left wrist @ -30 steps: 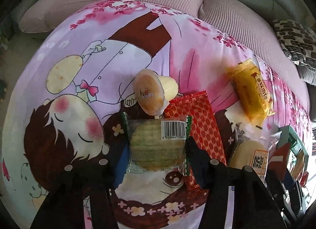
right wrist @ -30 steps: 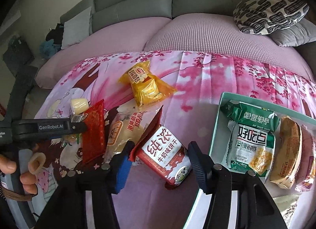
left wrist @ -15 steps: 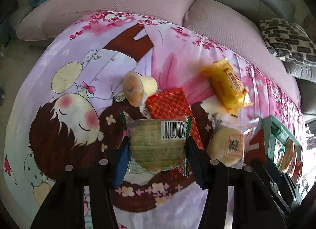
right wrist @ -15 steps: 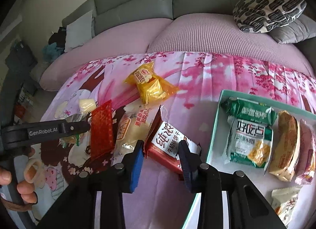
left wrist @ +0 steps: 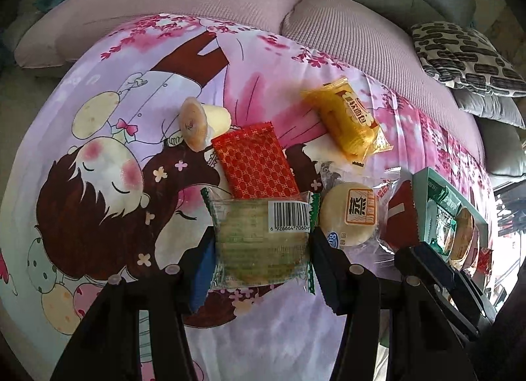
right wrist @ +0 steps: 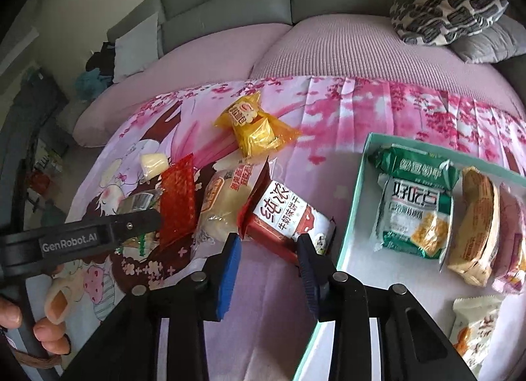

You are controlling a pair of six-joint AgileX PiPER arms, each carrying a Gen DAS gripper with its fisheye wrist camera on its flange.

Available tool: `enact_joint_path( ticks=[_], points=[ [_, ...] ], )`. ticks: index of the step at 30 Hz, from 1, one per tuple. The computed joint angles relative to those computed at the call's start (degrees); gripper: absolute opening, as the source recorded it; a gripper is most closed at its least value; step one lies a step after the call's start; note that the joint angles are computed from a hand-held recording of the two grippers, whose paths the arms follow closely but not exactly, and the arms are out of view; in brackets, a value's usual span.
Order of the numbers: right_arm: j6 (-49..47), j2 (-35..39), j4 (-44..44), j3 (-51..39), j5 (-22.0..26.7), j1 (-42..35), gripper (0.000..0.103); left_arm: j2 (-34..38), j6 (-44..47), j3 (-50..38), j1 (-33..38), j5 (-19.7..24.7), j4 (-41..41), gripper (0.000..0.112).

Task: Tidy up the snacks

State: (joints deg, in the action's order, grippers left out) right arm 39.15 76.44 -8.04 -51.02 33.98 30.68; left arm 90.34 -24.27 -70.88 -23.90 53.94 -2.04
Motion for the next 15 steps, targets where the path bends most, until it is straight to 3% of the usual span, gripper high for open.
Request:
enact_joint_path(
  ticks=[1,2,4,7,11,15],
  points=[
    [-0.08,-0.12,-0.43,0.12,-0.34,-0.12,0.042,-0.06,-0.09,0.04,0.1,0.09,-0.04,0.057],
    [0.37,-0.04,-1.66,0.11,-0.52,-0.07,0.054,-0.05,-0.08,0.07,0.27,0.18,-0.25,0.057],
    [-1.31,0.62,-2.63,-0.41,-0.49,0.04,0.064,-0.14,0.31,0.16,0.64,0.22,-0.9,0.057],
    [-4.19,2.39,-3.57,-0.87,-1.7,-0.34,0.065,-0.27,0.87,0.15,1.1,0.11,-1.67,0.057],
    [-16.07,3.28,6.91,0.89,-6.2,-4.78,0.066,-0.04,1.48,0.17,1.92,0.04,-2.65,0.057],
    [-26.05,4.16,14.53,0.73,-7.3,-7.59,0.066,0.04,2.55,0.23,2.39,-0.01,-3.62,0.057]
  ],
)
